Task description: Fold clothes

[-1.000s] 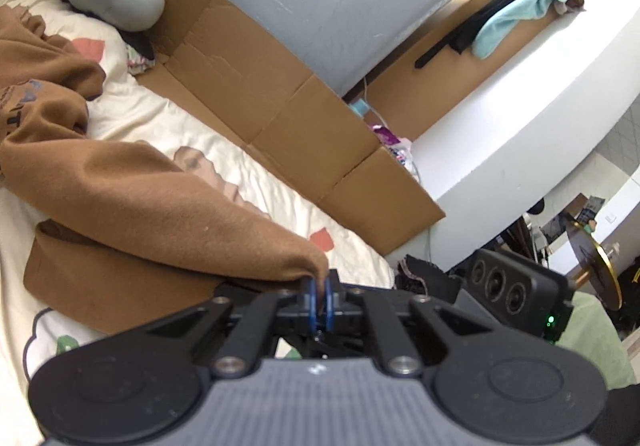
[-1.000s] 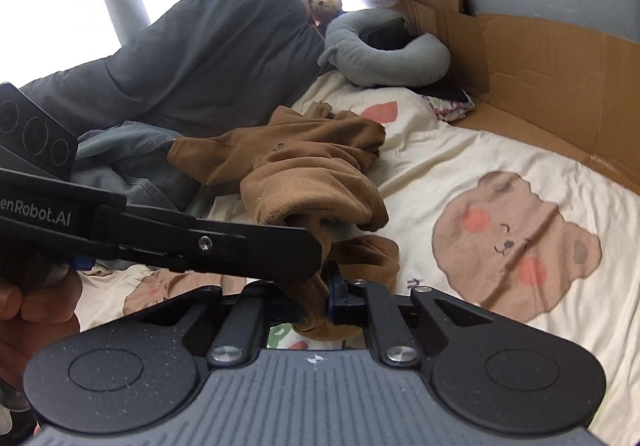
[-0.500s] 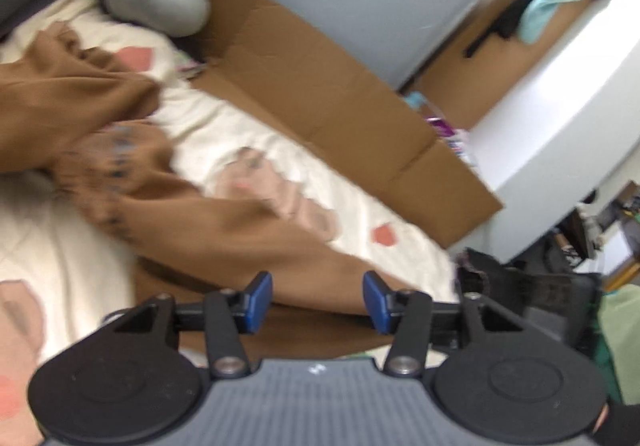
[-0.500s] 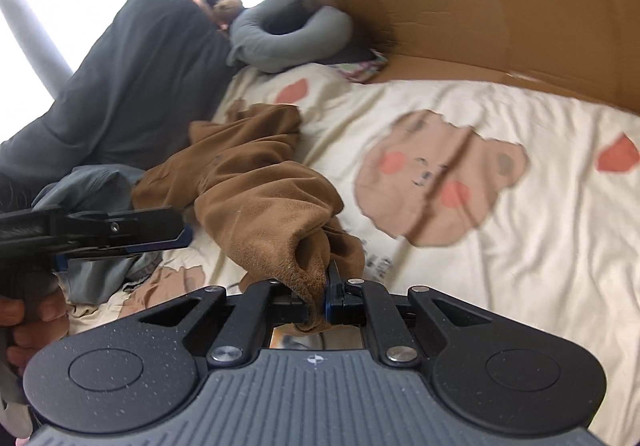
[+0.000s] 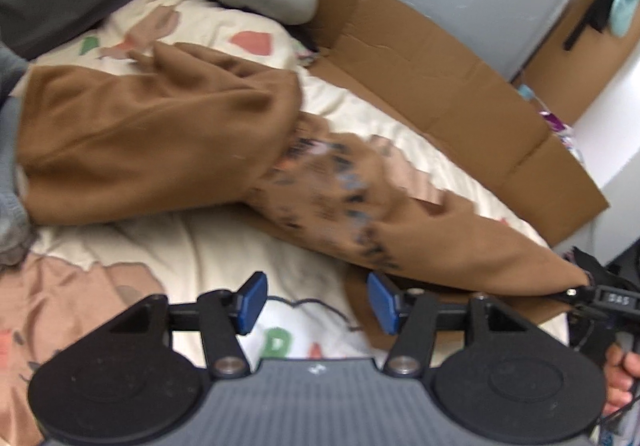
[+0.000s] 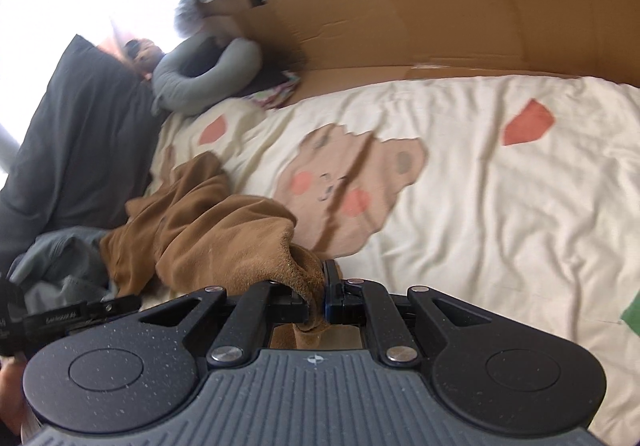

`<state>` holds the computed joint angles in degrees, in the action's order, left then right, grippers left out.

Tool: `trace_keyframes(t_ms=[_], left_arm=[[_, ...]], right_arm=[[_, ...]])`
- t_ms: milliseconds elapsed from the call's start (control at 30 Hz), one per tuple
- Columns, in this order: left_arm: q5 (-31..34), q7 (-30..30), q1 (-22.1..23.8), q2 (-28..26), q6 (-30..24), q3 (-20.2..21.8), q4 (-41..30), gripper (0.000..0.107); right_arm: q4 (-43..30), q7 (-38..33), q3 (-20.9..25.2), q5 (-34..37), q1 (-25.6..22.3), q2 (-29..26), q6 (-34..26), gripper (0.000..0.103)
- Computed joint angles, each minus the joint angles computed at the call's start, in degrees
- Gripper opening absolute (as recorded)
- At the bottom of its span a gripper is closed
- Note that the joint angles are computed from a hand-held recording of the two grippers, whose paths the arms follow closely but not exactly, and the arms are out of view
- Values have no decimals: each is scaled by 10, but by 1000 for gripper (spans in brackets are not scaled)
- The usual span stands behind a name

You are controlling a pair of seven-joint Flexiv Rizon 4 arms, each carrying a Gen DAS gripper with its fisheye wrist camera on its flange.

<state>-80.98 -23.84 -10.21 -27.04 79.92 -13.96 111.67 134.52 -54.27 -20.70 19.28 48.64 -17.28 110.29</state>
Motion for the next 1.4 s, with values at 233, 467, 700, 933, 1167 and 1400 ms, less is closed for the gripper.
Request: trace_keyframes(t_ms=[233, 467, 700, 933, 1167, 1400], left_arm=[[19, -10, 13, -36, 58, -5, -19, 63], [141, -122, 21, -78, 95, 25, -27, 69], [240, -165, 24, -117, 104, 59, -46, 83], [322, -221, 6, -158, 100, 110, -101, 84], [325, -214, 116, -171, 119, -31, -134, 28], [378, -216, 170, -154, 159, -118, -122, 12]], right_arm=[[14, 4, -96, 15, 64, 0, -10, 4], [22, 3, -149, 10, 90, 5, -9, 4], [28, 15, -156, -1, 95, 4, -16, 4], [31, 22, -149, -8, 88, 1, -16, 4], [28, 32, -119, -17, 57, -1, -17, 4], [24, 33, -112, -17, 50, -4, -19, 4]])
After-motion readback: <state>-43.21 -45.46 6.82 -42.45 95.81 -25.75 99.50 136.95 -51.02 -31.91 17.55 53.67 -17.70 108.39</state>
